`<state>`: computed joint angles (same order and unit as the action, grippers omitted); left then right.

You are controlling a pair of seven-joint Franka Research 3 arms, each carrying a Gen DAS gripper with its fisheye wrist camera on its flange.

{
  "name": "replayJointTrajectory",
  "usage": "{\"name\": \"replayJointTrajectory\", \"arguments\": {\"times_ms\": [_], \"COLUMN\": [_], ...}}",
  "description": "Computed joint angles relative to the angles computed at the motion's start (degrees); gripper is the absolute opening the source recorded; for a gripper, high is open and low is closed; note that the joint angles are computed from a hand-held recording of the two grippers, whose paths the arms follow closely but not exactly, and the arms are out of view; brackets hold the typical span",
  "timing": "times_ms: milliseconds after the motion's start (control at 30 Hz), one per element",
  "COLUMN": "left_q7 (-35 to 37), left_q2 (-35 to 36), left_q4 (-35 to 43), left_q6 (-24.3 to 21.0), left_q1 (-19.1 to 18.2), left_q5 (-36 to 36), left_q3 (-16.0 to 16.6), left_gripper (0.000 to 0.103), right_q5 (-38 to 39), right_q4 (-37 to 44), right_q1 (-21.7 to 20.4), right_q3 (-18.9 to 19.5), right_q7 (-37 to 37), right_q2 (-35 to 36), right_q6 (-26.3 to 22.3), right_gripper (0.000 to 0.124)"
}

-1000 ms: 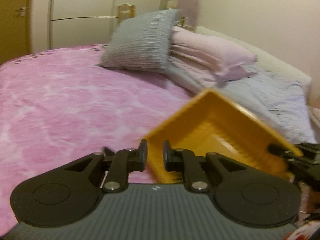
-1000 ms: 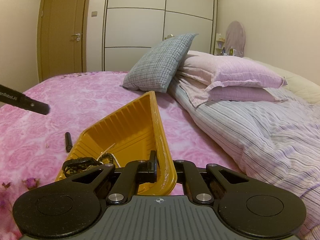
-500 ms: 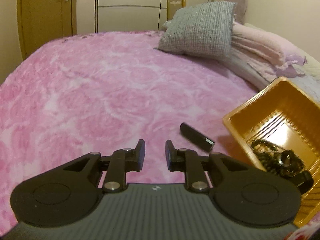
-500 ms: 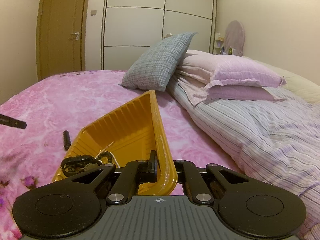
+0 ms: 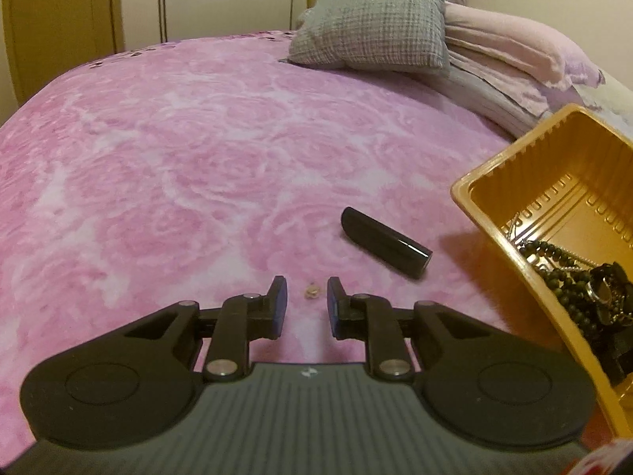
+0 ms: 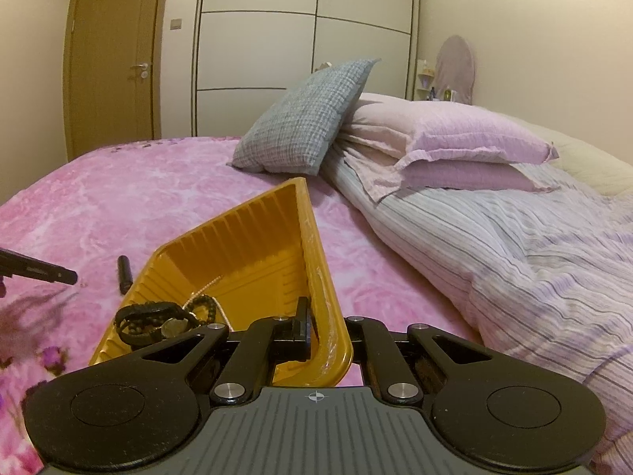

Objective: Organize jewelry

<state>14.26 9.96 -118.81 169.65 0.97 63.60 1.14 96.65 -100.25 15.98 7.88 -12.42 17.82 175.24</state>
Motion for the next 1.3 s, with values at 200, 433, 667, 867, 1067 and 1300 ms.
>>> {"name": "replayJointTrajectory", "arguments": {"times_ms": [200, 433, 667, 867, 1067, 1300], "left_q7": [3.71, 6.62, 5.00, 3.98, 9.20, 23.05], "left_q2": [2.82, 3.60, 1.16, -2.51, -3.59, -2.55], "left_q4": [2.60, 3.25, 1.50, -0.60, -0.01, 2.08], "left_q6": [-1.19, -1.65, -1.51, 0.09, 3.49, 7.16], "left_q1": [-0.58, -1.30, -1.90, -1.41, -1.42, -2.98], "left_q5": [-2.02, -4.95, -4.74, -4.45, -9.26, -21.24], "left_q3": [0.06, 0.46, 0.70, -1.09, -3.69, -6.88], "left_gripper": [0.019, 0.008, 0.007, 0.007, 0.007, 0.007], "right_q5": [-1.21, -2.08, -1.26, -1.35, 0.07, 0.51], "right_q4": [-0.10, -0.05, 0.28, 0.16, 0.02, -0.07], "right_q1": [-0.13, -0.40, -0.59, -0.43, -0.17, 0.37], "right_q3": [0.19, 0.47, 0.57, 0.53, 0.43, -0.06], "right_q7": [1.49, 2.33, 1.37, 1.48, 0.08, -0.08], "right_q2": [0.08, 0.19, 0.41, 0.22, -0.25, -0.44], "right_q6": [0.23, 0.33, 0.22, 0.24, 0.14, 0.08], "right_gripper": [0.006, 0.006, 0.006, 0.006, 0.006, 0.006]}}
